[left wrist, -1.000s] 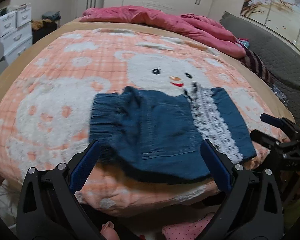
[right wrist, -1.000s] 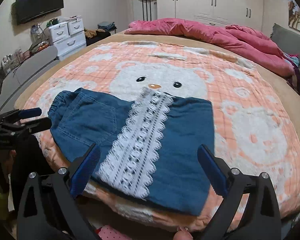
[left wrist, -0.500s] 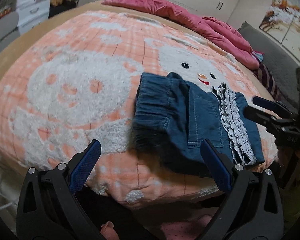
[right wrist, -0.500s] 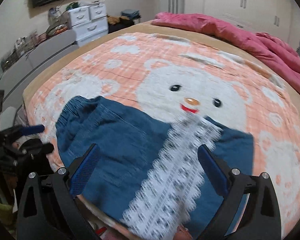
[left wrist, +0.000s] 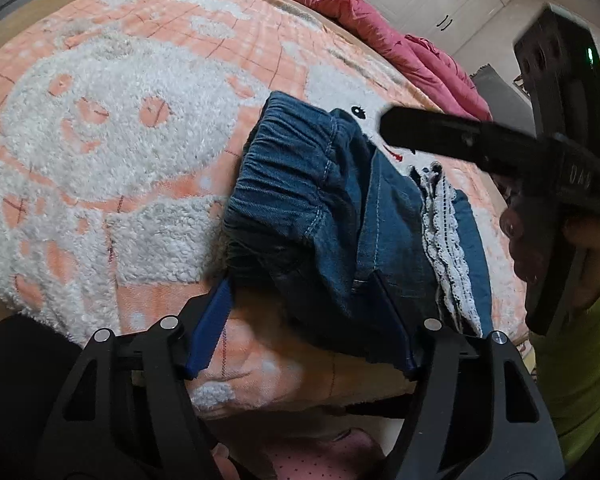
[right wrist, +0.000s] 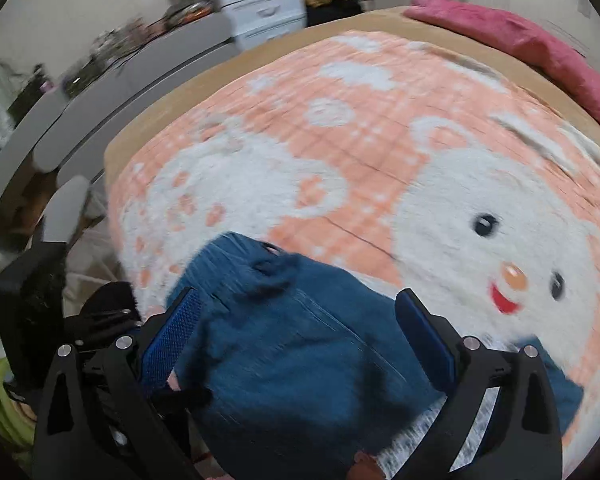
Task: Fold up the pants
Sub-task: 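Grasp the elastic waistband with the right gripper and lift it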
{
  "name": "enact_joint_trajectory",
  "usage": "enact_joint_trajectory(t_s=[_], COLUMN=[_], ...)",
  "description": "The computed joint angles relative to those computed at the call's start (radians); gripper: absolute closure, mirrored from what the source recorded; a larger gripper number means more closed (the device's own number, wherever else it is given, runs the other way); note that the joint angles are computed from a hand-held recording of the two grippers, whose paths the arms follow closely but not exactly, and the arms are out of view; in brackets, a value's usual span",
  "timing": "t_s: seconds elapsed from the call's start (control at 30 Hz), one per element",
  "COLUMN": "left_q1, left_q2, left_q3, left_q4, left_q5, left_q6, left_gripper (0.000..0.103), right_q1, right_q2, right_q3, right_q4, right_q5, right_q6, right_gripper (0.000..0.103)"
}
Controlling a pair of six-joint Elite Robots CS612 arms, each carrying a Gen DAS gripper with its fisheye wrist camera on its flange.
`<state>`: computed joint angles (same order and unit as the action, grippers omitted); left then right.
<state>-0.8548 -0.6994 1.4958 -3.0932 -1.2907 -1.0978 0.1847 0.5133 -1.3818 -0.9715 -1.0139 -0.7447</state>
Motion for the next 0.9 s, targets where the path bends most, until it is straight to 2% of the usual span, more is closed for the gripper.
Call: enact_joint_trajectory(t_s=[0.2, 0.23, 0.27, 0.3, 0.4, 0.5, 0.53, 0.63, 0.77, 0.8, 0.83, 0.9], left_q1=[0.001, 0.001, 0.0, -0.001, 0.001, 0.005, 0.006, 0.004, 0.003, 0.002, 0.004, 0.005], left_q2=[-0.001, -0.001, -0.003, -0.004, -0.003, 0.001, 0.003, 0.004, 0.016, 0.022, 0.033, 0.044], left_q3=[0.008, 0.01, 0.011, 0.014, 0.021, 0.026, 0.026, 0.023, 0.011, 0.007, -0.004, -0.028], left_q4=[-0.014, -0.015, -0.016, -0.016, -0.04, -0.079, -0.091, -0.104, -0.146, -0.175, -0.213, -0.238], left_q5=[-0.007, -0.006, -0.006, -0.006, -0.019, -0.032, -0.034, -0.034, -0.056, -0.059, -0.074, -0.098], left_q6=[-0.01, -0.012, -0.013, -0.016, -0.044, -0.072, -0.081, -0.101, -0.121, -0.122, -0.115, -0.103], left_gripper=[0.046, 0.046, 0.046, 0.045, 0.041, 0.03, 0.025, 0.02, 0.02, 0.023, 0.042, 0.06], right_q1=[0.036, 0.038, 0.038, 0.038, 0.028, 0.001, -0.008, -0.037, -0.072, -0.079, -0.084, -0.097], right_q2=[-0.047, -0.054, -0.055, -0.056, -0.04, -0.04, -0.04, -0.039, -0.03, -0.028, -0.025, -0.02], right_q3=[0.113, 0.134, 0.147, 0.153, 0.128, 0.114, 0.107, 0.082, 0.044, 0.036, 0.028, 0.018], right_q4=[0.083, 0.107, 0.124, 0.139, 0.131, 0.162, 0.178, 0.213, 0.248, 0.25, 0.248, 0.229], right_q5=[-0.026, -0.018, -0.007, -0.002, 0.026, 0.105, 0.138, 0.219, 0.298, 0.306, 0.314, 0.324], right_q6=[-0.073, -0.079, -0.083, -0.094, -0.101, -0.096, -0.109, -0.143, -0.18, -0.186, -0.186, -0.161], right_gripper=[0.007, 0.011, 0.019, 0.043, 0.054, 0.066, 0.068, 0.068, 0.068, 0.068, 0.068, 0.068])
